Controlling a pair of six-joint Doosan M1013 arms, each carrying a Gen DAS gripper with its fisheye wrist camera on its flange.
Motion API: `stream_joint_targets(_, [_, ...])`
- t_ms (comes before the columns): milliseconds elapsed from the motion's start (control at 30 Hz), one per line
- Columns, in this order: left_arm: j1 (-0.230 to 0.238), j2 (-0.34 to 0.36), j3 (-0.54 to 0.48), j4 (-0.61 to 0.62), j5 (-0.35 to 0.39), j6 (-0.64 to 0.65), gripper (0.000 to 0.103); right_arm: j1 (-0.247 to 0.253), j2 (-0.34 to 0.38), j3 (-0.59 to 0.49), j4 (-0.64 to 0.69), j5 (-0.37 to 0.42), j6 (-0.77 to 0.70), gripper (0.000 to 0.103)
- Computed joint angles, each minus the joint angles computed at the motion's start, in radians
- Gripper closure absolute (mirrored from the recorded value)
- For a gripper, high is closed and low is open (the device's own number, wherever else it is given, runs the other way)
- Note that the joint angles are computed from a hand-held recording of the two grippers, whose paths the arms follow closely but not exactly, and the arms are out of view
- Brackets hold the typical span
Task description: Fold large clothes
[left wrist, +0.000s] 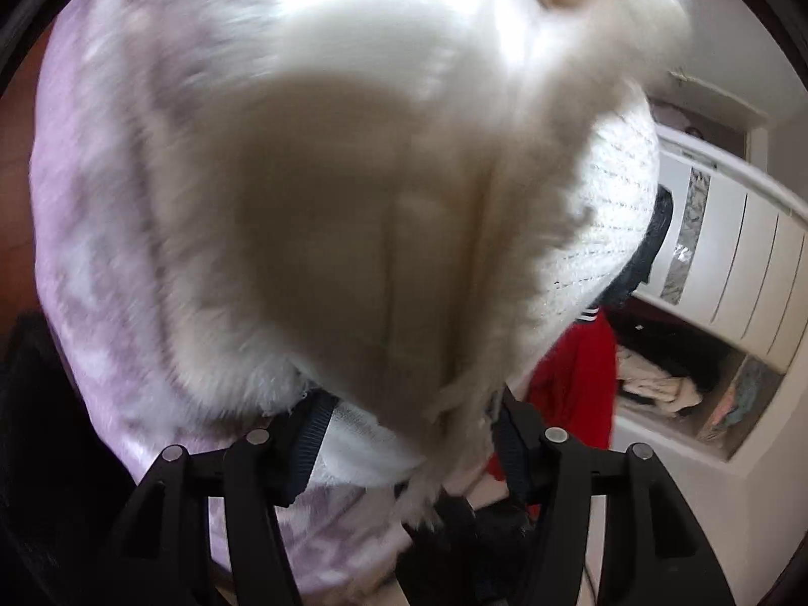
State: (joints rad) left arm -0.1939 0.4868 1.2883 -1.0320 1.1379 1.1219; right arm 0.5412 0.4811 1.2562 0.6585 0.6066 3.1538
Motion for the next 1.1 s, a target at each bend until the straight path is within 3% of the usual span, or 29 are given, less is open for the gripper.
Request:
stream_joint_targets(33, [-0.004, 0.004, -0.011, 0.008, -0.002, 0.008, 0.069, -0.001, 0.005, -0.010, -0.007, 0.008, 0.002, 0.094])
stream_joint_targets(67, [-0.002, 0.007, -0.008, -0.033, -0.016, 0.046, 0.081, 0.001, 0.009, -0.020, -0.018, 0.018, 0.006, 0.095])
stream_joint_targets(100, [0.003, 0.002, 0.005, -0.064, -0.021, 0.071, 0.085, 0.001, 0.015, -0.034, -0.033, 0.030, 0.019, 0.095])
stream_joint_targets(200, [0.019, -0.006, 0.025, -0.239, -0.067, 0.202, 0.087, 0.019, 0.021, -0.050, -0.030, 0.021, -0.008, 0.096])
stream_joint_targets(333, [0.037, -0.018, 0.056, -0.390, -0.110, 0.289, 0.087, 0.017, 0.078, -0.164, -0.031, 0.090, -0.068, 0.097])
stream_joint_targets(467, [0.057, -0.019, 0.080, -0.189, -0.075, 0.160, 0.088, 0.015, 0.140, -0.249, -0.042, 0.243, -0.055, 0.102])
stream_joint_targets(567, [0.068, -0.006, 0.075, -0.180, -0.038, 0.125, 0.086, 0.008, 0.171, -0.251, 0.044, 0.340, -0.086, 0.103])
stream_joint_targets(667, [0.073, 0.044, -0.064, -0.083, 0.128, 0.047, 0.077, -0.007, 0.176, -0.239, 0.160, 0.339, -0.203, 0.103])
stream_joint_targets(767, [0.084, 0.067, -0.189, 0.036, 0.291, 0.030, 0.057, -0.030, 0.186, -0.293, 0.154, 0.453, -0.302, 0.100])
stream_joint_targets(800, [0.087, 0.071, -0.245, 0.115, 0.345, 0.026, 0.043, -0.038, 0.186, -0.317, 0.128, 0.489, -0.315, 0.092])
stream_joint_targets(833, [0.088, 0.076, -0.277, 0.145, 0.365, 0.019, 0.041, -0.044, 0.185, -0.333, 0.108, 0.505, -0.318, 0.085])
stream_joint_targets(900, [0.095, 0.091, -0.372, 0.233, 0.431, -0.011, 0.041, -0.056, 0.176, -0.368, 0.036, 0.533, -0.306, 0.042])
stream_joint_targets(1033, [0.078, 0.132, -0.535, 0.409, 0.493, 0.068, 0.043, -0.078, 0.200, -0.493, -0.127, 0.617, -0.261, 0.039])
stream_joint_targets(1100, [0.047, 0.198, -0.667, 0.459, 0.506, 0.127, 0.043, -0.089, 0.229, -0.573, -0.211, 0.647, -0.227, 0.039])
